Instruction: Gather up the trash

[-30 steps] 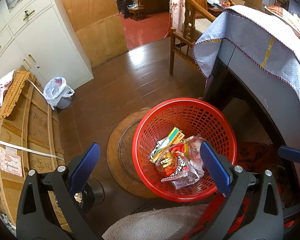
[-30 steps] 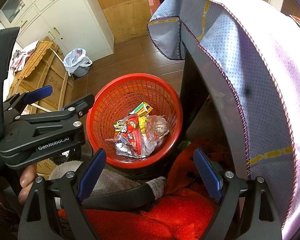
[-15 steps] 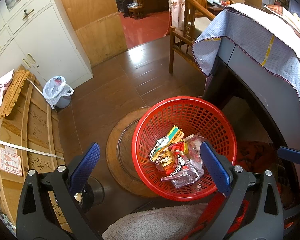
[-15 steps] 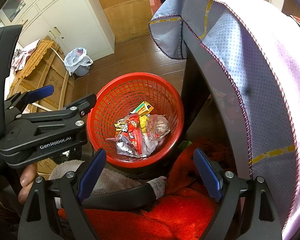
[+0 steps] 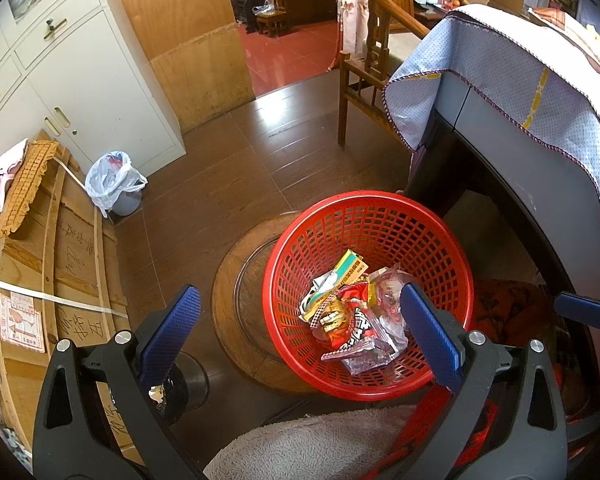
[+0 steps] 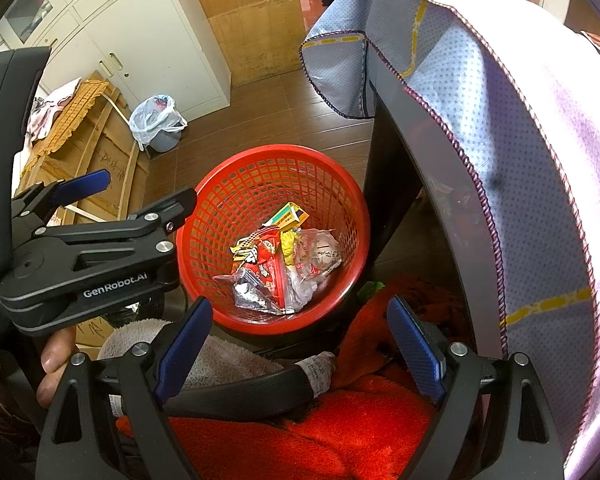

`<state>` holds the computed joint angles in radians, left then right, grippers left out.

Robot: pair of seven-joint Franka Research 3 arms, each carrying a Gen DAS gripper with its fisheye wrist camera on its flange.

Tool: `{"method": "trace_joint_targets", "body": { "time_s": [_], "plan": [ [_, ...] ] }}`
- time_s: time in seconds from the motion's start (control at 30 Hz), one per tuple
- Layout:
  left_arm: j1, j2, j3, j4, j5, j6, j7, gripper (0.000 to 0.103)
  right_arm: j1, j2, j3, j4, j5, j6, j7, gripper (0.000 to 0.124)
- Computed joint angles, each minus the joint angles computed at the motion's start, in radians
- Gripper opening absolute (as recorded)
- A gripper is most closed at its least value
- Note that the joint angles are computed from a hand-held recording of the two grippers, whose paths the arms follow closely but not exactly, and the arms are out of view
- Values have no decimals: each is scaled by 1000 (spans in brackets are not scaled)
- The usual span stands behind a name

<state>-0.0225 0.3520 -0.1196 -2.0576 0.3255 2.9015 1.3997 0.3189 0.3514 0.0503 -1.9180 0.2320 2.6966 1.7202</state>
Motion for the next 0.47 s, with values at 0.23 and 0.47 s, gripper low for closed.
{"method": "trace_joint_targets", "body": {
  "time_s": [0.23, 0.47],
  "plan": [
    [-1, 0, 2, 2, -3, -12, -5, 96, 1, 1, -1, 2, -2, 2, 1, 87],
    [1, -6, 3, -1, 5, -9, -17, 96, 6, 2, -5, 6, -11, 7, 10, 87]
  ]
}}
